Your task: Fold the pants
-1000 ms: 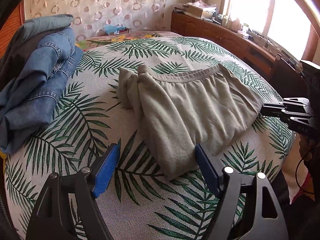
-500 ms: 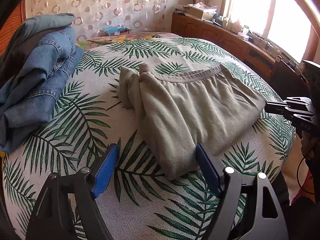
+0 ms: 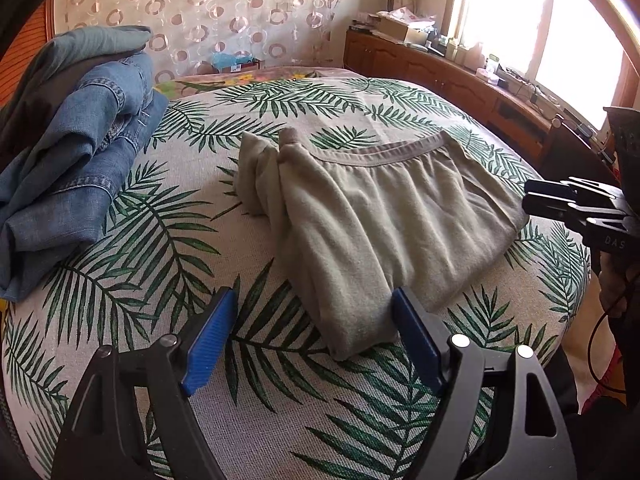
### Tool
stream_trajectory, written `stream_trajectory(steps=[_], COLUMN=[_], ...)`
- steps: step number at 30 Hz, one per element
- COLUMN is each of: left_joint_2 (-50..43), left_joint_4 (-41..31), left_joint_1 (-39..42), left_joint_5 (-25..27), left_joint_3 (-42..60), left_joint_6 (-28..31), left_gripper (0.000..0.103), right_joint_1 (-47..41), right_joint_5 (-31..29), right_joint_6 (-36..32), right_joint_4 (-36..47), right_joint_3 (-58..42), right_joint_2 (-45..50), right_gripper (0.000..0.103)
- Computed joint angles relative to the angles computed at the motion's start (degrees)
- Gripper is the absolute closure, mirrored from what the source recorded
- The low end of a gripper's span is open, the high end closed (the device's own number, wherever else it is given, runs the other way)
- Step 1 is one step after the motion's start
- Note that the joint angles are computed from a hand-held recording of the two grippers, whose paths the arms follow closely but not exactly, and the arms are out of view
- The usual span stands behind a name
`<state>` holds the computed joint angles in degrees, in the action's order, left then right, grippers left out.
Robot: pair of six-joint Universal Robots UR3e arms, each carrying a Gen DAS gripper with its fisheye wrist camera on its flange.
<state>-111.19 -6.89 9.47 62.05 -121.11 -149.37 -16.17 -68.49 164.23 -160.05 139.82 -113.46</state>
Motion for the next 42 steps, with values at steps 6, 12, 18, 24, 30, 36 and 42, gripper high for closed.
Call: stream_trajectory(steps=[6,12,18,24,30,36,42], left_joint_2=[0.0,0.9,1.7,-0.8,-6.6,-11.5,-12.6], left_joint_4=[0.6,-2.6,-0.8,-5.7,-11.5,-16.2,-15.5], left_joint_1=[0.0,0.4,1.9,1.1,-1.4,-2.6,-2.0], left_joint_5=[-0.1,-0.2,-1.9,-2.6,-0.6,0.8,-1.2], left_joint_3=[-0.3,0.9,2.4,9.9,19.5,26.5,26.2], left_joint_6=[-0.3,-0.7,-3.9,-4.5,-6.3,-7.8,-7.8], left_gripper=[0.023,0.023,0.023,0.033,0.051,0.052,0.058], right_joint_1=[2.6,4.6,5.1,5.2,5.0,4.6,6.1], right_joint_5=[-3.0,-6.3,-5.2,-4.0,-3.4,-2.2,-3.0], right_joint_6=[4.0,6.7,6.7,6.7,7.1,7.4,7.9], right_joint_4=[-6.0,-9.4,-7.5,-5.8,-2.7,-0.3,-1.0], right_joint_3=[-2.5,-5.9,-9.7,-13.2,-18.3,-22.0,-24.6], right_joint_2=[7.2,13.3,16.4,19.5,23.6,26.7,30.0], right_gripper=[0.045,0.043,0.043,0.043,0.044,0.048,0.053])
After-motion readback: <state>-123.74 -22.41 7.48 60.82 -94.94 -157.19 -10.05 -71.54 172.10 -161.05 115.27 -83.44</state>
